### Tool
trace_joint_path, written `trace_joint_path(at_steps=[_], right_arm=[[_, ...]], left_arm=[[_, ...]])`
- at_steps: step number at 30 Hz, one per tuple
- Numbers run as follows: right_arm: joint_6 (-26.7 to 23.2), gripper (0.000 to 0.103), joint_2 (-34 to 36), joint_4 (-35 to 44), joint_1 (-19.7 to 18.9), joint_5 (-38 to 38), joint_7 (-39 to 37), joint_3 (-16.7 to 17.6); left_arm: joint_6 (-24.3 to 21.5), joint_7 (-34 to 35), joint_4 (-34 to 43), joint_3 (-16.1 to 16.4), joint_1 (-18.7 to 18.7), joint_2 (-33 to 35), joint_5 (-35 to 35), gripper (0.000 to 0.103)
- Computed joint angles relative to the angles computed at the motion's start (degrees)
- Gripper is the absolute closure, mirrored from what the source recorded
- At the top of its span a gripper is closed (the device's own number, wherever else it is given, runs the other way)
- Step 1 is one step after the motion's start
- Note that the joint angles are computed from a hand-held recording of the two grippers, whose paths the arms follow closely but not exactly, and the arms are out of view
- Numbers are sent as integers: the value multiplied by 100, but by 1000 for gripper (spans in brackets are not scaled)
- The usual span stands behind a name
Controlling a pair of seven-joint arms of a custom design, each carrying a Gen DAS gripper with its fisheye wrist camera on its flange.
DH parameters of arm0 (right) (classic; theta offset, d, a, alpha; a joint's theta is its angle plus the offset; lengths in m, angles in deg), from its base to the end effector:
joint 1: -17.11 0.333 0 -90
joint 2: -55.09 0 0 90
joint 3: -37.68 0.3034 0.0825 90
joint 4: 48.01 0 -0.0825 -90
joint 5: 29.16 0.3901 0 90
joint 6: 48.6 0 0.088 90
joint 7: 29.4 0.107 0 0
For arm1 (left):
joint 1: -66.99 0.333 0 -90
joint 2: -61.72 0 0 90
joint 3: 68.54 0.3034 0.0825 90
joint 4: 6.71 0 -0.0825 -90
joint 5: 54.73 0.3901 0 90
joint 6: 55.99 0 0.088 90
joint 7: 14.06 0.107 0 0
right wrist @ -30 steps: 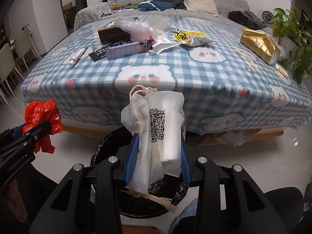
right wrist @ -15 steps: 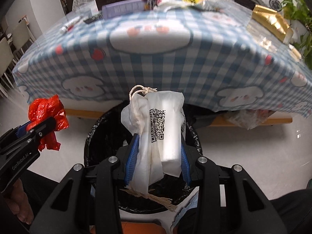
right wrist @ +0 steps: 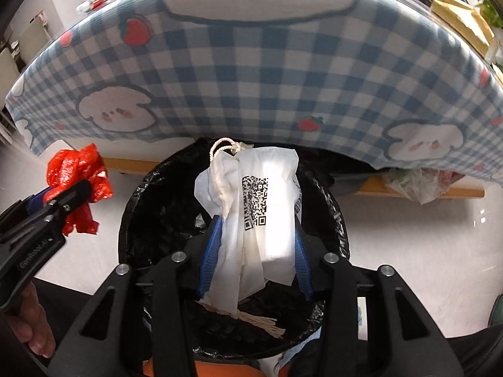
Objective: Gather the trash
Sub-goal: 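Open the right tool over the bin while the left tool releases the red bag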
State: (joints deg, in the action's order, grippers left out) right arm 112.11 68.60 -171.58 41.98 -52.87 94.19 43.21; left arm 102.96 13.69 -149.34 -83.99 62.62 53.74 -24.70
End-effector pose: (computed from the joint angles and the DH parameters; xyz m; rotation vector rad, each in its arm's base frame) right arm 0.5065 0.3180 0.3148 -2.2211 1.6382 -0.3933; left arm 0.4587 -0.1884 0.3607 -2.1954 1.6487 -0.5256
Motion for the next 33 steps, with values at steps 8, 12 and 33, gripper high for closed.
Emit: trace_joint_path(at_steps=[8, 12, 33], right_arm=[[221, 8, -144, -106, 109, -917, 743, -284], [336, 7, -295, -262, -37, -1016, 816, -298], [386, 7, -914, -883, -746, -1594, 1482, -393]], left_arm=[[-70, -32, 233, -10, -89, 193, 17, 55], [-233, -61, 457, -9, -262, 314, 3, 55], [-508, -92, 1439, 312, -1223, 1201, 264, 54]])
